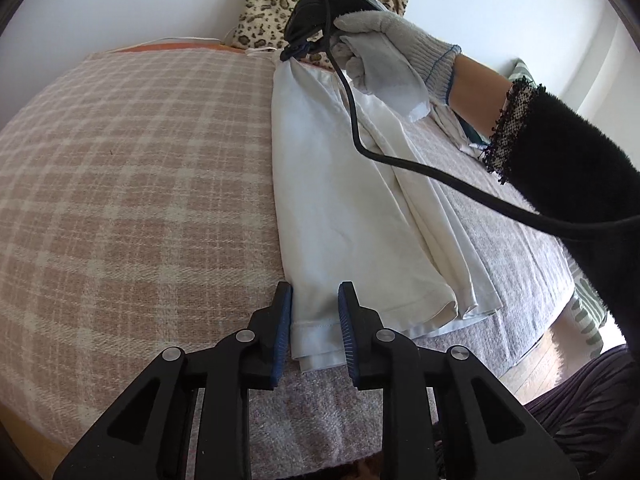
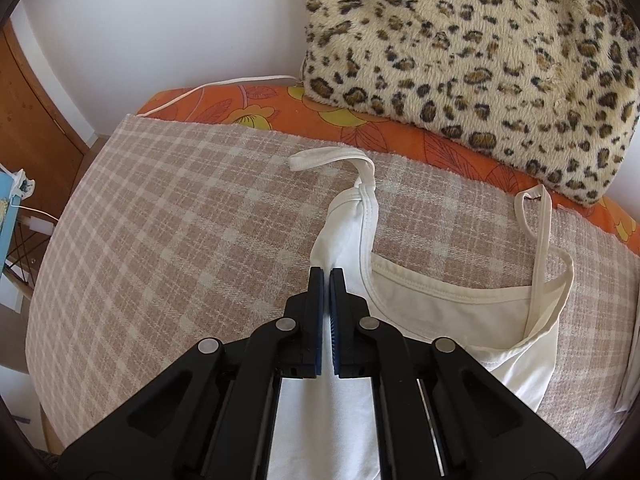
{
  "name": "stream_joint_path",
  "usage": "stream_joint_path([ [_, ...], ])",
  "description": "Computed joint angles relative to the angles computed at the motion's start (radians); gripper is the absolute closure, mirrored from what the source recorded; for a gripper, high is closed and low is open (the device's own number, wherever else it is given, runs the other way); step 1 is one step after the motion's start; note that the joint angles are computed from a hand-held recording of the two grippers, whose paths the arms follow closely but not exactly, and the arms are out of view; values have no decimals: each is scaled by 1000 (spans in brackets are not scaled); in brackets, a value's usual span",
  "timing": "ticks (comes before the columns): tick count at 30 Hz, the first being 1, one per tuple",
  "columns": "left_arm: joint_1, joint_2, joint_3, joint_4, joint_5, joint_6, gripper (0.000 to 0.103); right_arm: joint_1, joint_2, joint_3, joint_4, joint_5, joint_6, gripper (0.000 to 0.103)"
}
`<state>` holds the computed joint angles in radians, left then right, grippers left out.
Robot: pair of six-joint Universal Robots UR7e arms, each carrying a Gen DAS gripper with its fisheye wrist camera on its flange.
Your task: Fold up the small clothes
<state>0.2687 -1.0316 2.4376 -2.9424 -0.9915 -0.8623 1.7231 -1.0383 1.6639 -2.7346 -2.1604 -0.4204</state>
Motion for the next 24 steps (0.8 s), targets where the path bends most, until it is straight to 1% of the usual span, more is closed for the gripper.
stream_joint_path([
  [1, -2, 2, 7, -22, 12, 1, 96, 1, 2, -1, -1, 0, -2, 99],
  [2, 9, -3, 10, -32, -4, 8, 100, 3, 3, -2, -3, -2, -5, 99],
  [5, 6, -21, 30, -49, 16, -9, 101, 1, 4, -4, -10, 5, -5, 99],
  [7, 6, -35, 39, -46, 25, -21, 101, -5, -1, -5, -10, 24, 15, 99],
  [9, 4, -46, 45, -29, 27, -48, 101, -6, 7, -5, -24, 17, 6, 99],
  [12, -16, -61, 52, 14, 56, -73, 101, -8, 16, 3, -47, 14, -1, 99],
  [13, -26, -71, 49, 58, 76, -96, 100, -6, 15, 3, -36, 12, -1, 99],
  [14, -39, -85, 42, 121, 107, -124, 94, -4, 9, 4, -24, 14, 7, 99],
  [15, -46, -99, 35, 172, 129, -151, 88, -5, -8, 4, 9, 33, 20, 99],
  [16, -51, -113, 38, 182, 147, -172, 88, -4, -30, 10, 29, 52, 29, 98],
  [18, -63, -124, 50, 142, 166, -166, 88, 2, -77, 41, 8, 74, 12, 97],
  [20, -66, -115, 49, 96, 146, -128, 88, 1, -133, 63, 39, 89, 34, 89],
  [21, -65, -107, 50, 61, 129, -107, 88, -2, -162, 71, 71, 98, 44, 88],
  [22, -58, -94, 43, 32, 110, -75, 88, -2, -185, 79, 95, 86, 45, 88],
  [24, -55, -71, 34, -12, 74, -37, 88, 1, -217, 100, 115, 36, 33, 88],
])
